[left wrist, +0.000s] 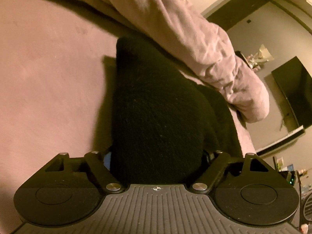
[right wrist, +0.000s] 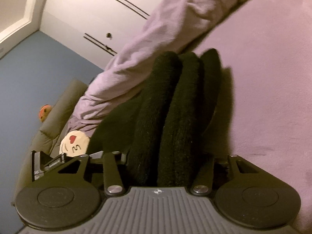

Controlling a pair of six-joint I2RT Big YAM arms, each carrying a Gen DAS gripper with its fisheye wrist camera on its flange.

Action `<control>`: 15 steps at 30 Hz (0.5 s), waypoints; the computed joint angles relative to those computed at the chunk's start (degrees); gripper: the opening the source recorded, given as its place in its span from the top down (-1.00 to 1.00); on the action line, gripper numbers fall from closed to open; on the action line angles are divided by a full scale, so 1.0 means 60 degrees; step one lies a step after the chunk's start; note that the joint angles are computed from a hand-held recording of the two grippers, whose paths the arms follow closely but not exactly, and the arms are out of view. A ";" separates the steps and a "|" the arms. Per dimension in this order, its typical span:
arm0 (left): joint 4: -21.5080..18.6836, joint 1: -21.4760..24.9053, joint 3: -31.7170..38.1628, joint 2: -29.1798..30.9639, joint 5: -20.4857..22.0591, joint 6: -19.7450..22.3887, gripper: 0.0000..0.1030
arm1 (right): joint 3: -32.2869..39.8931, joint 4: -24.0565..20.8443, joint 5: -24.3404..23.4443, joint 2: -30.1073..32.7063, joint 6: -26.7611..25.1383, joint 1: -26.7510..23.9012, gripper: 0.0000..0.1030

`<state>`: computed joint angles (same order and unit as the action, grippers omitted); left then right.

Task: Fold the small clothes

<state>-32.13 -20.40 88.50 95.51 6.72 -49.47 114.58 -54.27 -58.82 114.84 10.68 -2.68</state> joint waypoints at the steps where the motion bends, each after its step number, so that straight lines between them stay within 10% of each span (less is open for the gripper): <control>1: 0.0009 0.0007 -0.0037 -0.0087 -0.0073 -0.0023 -0.56 | 0.0016 0.0037 -0.0121 -0.0038 0.0089 0.0043 0.08; 9: -0.0425 0.0120 -0.1065 -0.1530 -0.1231 0.0398 -0.57 | 0.0129 -0.0684 -0.0643 -0.0231 -0.0725 0.0795 0.09; 15: -0.1434 0.0172 -0.2120 -0.2829 -0.2293 0.0463 -0.63 | -0.1244 -0.0127 0.1771 -0.1364 -0.0779 0.0881 -0.43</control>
<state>-40.73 -19.37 75.78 78.53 -7.04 -46.69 107.12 -55.03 -48.19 106.65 6.00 2.61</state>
